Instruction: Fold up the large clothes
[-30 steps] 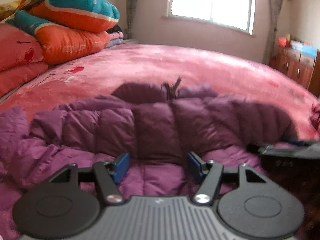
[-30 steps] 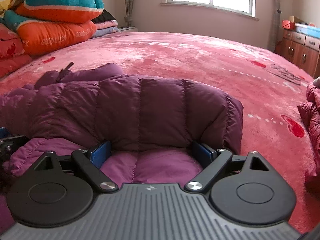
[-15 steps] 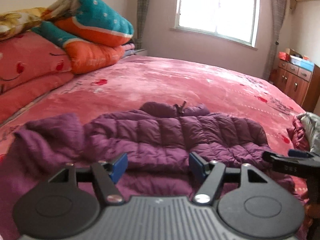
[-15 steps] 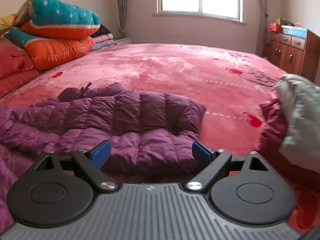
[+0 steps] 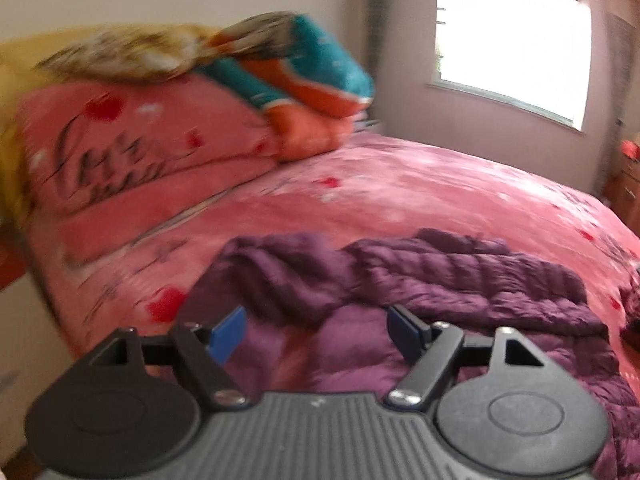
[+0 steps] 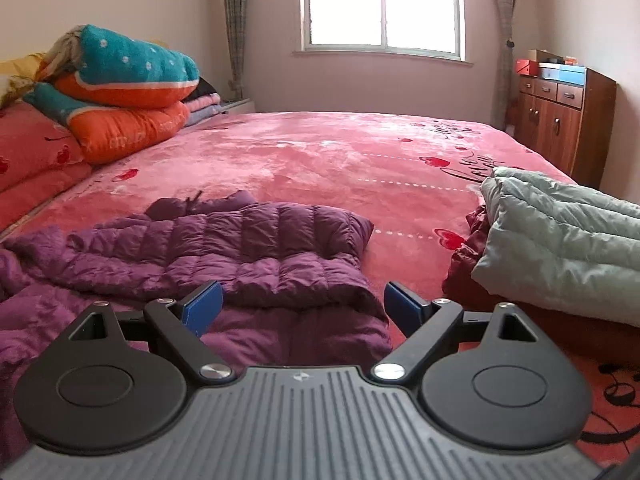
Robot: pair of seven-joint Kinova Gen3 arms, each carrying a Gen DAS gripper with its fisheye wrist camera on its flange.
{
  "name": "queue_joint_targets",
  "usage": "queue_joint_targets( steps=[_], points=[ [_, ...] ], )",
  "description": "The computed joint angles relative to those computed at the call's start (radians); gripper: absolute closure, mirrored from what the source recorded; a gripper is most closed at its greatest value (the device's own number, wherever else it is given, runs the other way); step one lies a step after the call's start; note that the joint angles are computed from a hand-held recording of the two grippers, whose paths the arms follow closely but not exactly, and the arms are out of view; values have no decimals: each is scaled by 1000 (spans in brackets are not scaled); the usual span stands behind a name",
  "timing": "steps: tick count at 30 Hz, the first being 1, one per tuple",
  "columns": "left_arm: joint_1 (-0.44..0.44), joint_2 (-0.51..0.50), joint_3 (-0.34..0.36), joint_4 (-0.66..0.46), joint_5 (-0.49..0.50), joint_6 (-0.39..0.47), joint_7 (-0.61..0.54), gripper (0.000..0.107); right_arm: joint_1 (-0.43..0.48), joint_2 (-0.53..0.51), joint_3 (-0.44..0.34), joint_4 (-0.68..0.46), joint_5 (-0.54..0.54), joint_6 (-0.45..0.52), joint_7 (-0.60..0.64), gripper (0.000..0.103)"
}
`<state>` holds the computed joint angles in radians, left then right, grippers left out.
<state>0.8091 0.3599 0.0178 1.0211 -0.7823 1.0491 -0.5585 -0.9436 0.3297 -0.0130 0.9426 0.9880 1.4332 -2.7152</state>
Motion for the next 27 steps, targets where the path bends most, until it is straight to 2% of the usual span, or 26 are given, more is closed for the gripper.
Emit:
queue_joint_targets(
  steps=[5,11,13,20,24,27],
  points=[
    [-17,-62,-1,118,-23,37,91,30,-32,-40,-25,27,19,7,-17,0],
    [-98,-101,44,240,26,7,176,30,-34,-76,-59,71,46,-12,-44,0],
    [-125,-97,55,269,48,-28,184,30,-25,-81,-70,87,46,-26,-50,0],
    [-233,-94,53,353,242,-184,300,30,13,-94,-94,157,22,-103,-47,0],
    [-246,-86,25,406,261,-298,410,30,43,-101,-104,191,-1,-156,-20,0],
    [-243,-66,-1,419,267,-343,500,30,54,-95,-108,194,-14,-172,3,0]
  ],
)
